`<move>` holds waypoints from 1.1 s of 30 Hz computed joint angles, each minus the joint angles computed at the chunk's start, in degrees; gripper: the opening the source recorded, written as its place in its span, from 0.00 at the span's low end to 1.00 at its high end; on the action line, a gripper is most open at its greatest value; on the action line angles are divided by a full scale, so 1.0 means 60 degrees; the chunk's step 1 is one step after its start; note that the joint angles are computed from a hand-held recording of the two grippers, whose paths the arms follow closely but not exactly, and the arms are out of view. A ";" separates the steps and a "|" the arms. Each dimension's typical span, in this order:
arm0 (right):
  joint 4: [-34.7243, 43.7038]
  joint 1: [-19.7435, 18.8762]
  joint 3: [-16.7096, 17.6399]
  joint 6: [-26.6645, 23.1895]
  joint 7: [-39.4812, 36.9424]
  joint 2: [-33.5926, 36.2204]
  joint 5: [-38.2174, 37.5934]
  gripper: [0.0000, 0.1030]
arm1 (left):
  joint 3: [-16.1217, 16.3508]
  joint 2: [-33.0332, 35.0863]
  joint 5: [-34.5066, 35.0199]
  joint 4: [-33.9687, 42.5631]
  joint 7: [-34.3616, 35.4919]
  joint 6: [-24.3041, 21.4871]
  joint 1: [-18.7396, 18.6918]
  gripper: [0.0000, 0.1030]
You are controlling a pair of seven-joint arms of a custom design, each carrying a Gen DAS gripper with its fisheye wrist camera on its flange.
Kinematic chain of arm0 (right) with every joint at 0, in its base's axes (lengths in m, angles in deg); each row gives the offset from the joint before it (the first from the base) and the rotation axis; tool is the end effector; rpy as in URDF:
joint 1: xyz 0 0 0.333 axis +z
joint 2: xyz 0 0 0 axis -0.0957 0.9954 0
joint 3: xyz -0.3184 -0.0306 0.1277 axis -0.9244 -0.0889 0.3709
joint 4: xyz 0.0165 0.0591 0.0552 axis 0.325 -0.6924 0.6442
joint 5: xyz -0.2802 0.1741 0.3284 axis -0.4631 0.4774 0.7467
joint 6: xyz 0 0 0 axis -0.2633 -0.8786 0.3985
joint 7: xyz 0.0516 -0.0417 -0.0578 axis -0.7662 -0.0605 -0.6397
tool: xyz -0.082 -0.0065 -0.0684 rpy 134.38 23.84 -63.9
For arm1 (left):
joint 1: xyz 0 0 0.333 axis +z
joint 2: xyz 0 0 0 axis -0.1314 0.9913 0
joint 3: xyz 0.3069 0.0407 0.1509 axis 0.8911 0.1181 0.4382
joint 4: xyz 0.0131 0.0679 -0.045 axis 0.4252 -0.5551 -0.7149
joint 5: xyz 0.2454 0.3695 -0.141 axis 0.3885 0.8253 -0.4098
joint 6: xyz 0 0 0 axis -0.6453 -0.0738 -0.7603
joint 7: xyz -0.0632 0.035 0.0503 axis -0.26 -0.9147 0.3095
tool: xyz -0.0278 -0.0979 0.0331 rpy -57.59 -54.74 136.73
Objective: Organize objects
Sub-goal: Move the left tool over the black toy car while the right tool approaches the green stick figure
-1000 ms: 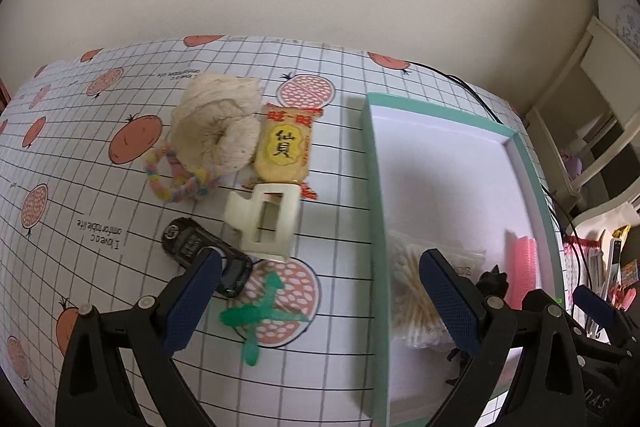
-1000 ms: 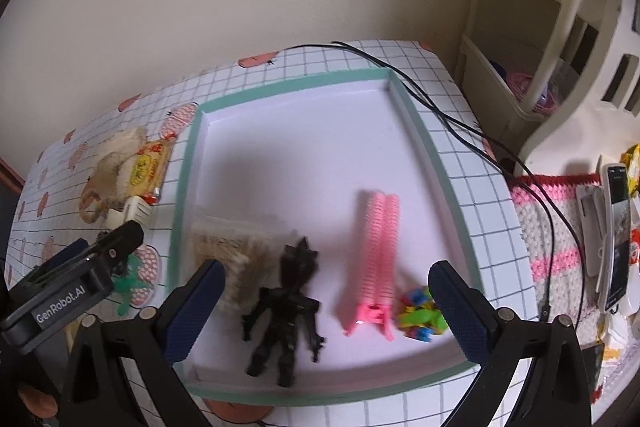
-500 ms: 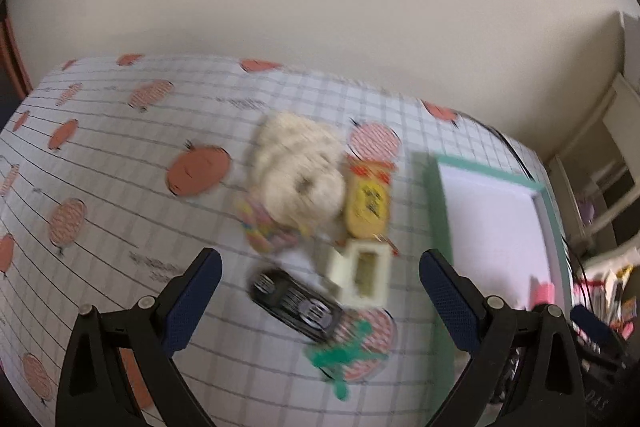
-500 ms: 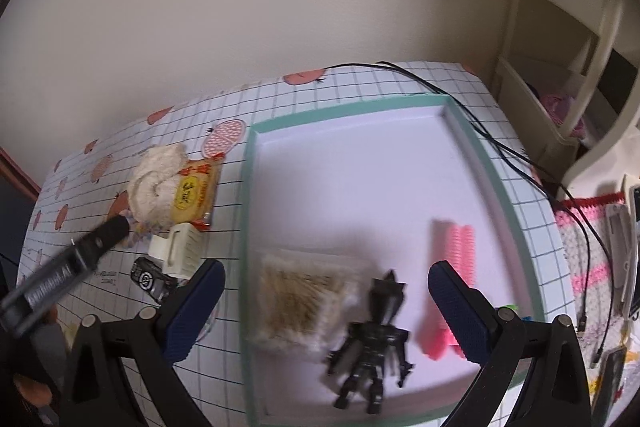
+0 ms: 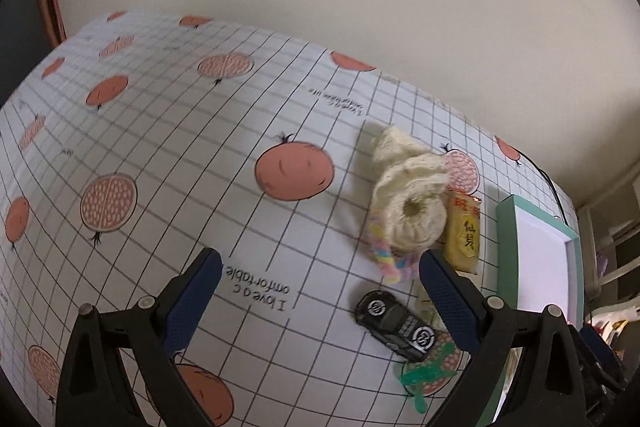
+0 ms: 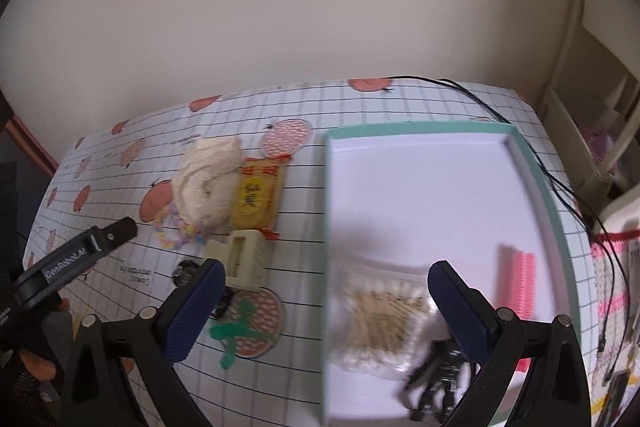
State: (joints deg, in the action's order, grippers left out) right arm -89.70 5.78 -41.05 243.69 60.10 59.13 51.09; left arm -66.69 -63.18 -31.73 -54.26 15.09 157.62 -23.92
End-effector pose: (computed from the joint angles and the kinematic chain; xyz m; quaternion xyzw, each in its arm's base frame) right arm 0.5515 0.1280 0.4192 -0.7137 0.6372 -0.1373 0.2563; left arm 0.5176 -0.3147 0.3677 -0.8584 0.4381 -0.2063 0.1693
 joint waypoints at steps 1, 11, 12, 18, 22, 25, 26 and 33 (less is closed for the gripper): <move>-0.0083 0.0082 0.0023 0.0028 -0.0101 -0.0016 0.0068 1.00 | 0.0014 -0.0040 -0.0080 -0.0074 0.0000 0.0042 0.0014 0.96; -0.0402 0.0249 0.0195 -0.0126 -0.0379 0.0080 -0.0351 1.00 | 0.0012 0.0477 -0.1302 0.0089 0.1589 0.0646 -0.0021 0.96; -0.0410 0.0206 0.0201 -0.0151 -0.0294 0.0084 -0.0464 1.00 | 0.0015 0.0540 -0.1421 0.0135 0.1757 0.0704 -0.0038 0.96; -0.0469 -0.0151 0.0220 -0.0272 0.0569 0.0053 -0.1329 1.00 | 0.0008 0.0939 -0.1888 0.0450 0.2493 0.0755 -0.0223 0.96; -0.0451 -0.0217 0.0091 -0.0371 0.0722 0.0042 -0.1249 1.00 | 0.0010 0.1178 -0.2040 0.0714 0.2791 0.0548 -0.0381 0.96; -0.0465 -0.0202 0.0033 -0.0328 0.0617 0.0029 -0.1108 1.00 | -0.0022 0.1357 -0.2325 0.0895 0.3119 0.0388 -0.0461 0.96; -0.0473 -0.0178 0.0005 -0.0317 0.0529 0.0016 -0.1003 1.00 | -0.0031 0.1419 -0.2376 0.0975 0.3213 0.0292 -0.0499 0.96; -0.0463 -0.0086 -0.0014 -0.0323 0.0146 0.0033 -0.0606 1.00 | -0.0011 0.1603 -0.2455 0.1271 0.3381 -0.0329 -0.0731 0.96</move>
State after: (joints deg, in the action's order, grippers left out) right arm -92.48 5.27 -41.13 241.75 60.97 59.33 47.46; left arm -66.75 -53.56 -46.46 -46.64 35.37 155.65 -28.30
